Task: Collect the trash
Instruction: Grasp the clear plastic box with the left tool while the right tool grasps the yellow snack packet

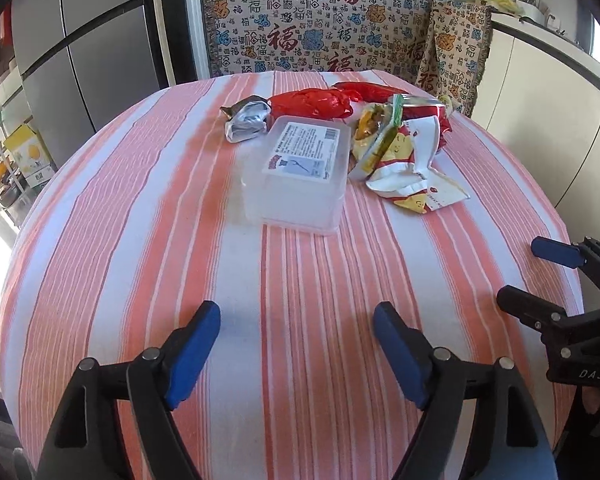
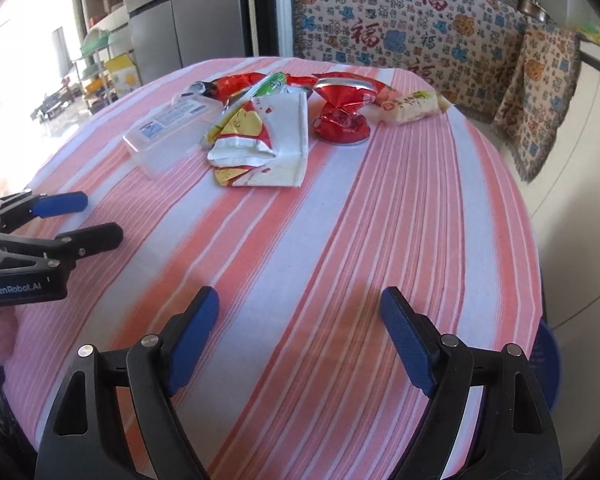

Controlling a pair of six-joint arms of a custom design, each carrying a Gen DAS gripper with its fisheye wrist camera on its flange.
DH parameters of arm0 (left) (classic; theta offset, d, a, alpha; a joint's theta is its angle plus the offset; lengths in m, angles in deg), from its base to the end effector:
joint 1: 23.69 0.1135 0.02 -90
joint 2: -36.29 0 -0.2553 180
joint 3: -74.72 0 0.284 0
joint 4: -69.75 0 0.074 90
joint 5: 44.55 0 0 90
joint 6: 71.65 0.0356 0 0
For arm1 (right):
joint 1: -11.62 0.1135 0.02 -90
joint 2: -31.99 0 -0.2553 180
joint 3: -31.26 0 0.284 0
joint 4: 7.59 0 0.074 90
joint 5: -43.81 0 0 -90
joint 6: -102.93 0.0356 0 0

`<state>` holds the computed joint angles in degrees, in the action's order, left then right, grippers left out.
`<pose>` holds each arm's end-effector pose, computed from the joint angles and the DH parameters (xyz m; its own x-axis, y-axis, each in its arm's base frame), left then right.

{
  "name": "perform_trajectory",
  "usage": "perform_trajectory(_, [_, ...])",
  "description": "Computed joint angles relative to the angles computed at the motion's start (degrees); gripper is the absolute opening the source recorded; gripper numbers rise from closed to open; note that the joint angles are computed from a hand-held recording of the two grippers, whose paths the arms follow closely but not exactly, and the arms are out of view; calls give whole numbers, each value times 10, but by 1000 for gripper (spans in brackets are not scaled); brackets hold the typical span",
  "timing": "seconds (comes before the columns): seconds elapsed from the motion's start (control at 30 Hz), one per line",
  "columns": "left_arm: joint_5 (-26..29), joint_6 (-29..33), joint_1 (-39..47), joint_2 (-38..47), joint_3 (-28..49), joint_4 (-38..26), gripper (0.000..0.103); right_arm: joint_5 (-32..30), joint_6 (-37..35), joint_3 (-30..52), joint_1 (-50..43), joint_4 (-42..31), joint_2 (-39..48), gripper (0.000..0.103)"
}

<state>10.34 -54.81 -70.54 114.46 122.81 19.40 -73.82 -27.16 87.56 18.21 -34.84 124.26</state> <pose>0.1726 -0.1542 0.1193 -0.7040 -0.3938 -0.5910 -0.4915 0.8709 0.0052 0.3036 0.0517 0.1076 -0.4793 -0.6297 -0.6113 -0.8077 0.5890 0.0266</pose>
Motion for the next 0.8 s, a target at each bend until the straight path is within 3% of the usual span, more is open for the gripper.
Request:
perform_trajectory(0.1, [17, 71, 40, -5, -6, 40, 93, 1, 2, -5, 1, 6, -1, 89])
perform_trajectory(0.3, [56, 216, 137, -23, -26, 114, 94, -4, 2, -21, -2, 20, -11, 91])
perform_trajectory(0.57, [80, 324, 196, -4, -13, 174, 92, -5, 0, -19, -2, 19, -9, 93])
perform_trajectory(0.6, [83, 329, 199, -5, -13, 180, 91, -5, -2, -16, -3, 16, -6, 93])
perform_trajectory(0.7, [95, 336, 204, -11, -20, 193, 68, -2, -8, -6, -2, 2, -2, 93])
perform_trajectory(0.8, [89, 335, 199, -20, -26, 195, 64, -2, -9, 11, -4, -19, 6, 93])
